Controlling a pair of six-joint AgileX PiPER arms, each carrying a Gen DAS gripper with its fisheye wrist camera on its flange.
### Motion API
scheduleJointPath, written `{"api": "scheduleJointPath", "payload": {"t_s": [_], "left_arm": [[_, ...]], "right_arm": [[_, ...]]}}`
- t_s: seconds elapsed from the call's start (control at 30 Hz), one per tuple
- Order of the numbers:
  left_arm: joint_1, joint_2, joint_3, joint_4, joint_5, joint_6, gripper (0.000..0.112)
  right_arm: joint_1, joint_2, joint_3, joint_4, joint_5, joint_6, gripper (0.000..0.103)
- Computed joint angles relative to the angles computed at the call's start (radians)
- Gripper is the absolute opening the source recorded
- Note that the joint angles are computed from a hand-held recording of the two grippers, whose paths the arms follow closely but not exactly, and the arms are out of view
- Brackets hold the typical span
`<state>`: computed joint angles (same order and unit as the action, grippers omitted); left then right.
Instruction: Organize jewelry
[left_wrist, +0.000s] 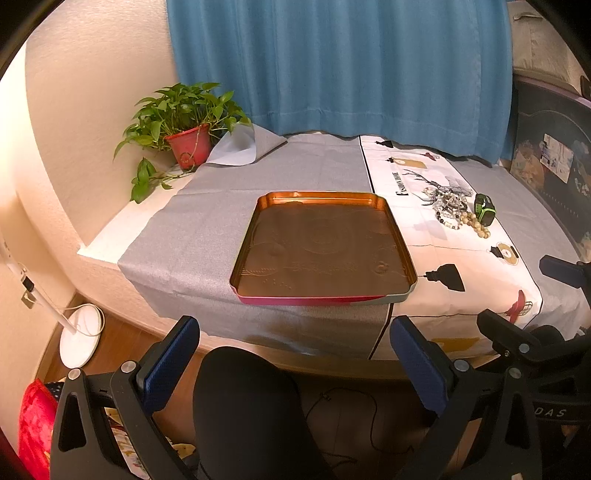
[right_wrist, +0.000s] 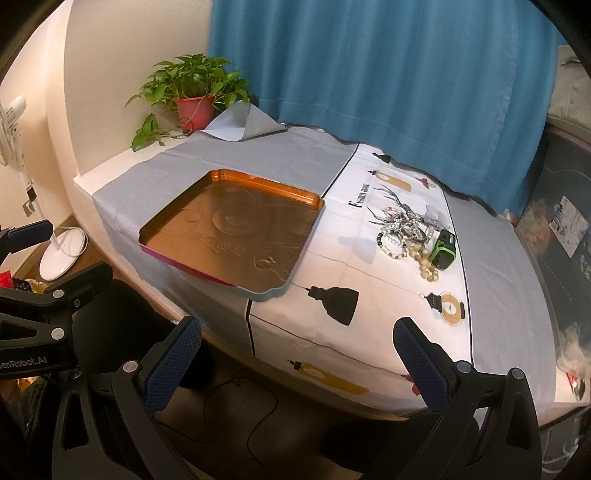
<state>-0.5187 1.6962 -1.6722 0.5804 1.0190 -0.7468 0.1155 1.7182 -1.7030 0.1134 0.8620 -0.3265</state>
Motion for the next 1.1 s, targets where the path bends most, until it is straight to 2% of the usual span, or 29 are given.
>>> {"api": "scheduleJointPath", "payload": {"t_s": [1.1], "left_arm": [[-0.004, 0.007, -0.008, -0.008, 0.010, 0.009, 0.103]], "right_arm": [[-0.006, 0.006, 0.001, 0.006, -0.001, 0.002, 0.103]]}}
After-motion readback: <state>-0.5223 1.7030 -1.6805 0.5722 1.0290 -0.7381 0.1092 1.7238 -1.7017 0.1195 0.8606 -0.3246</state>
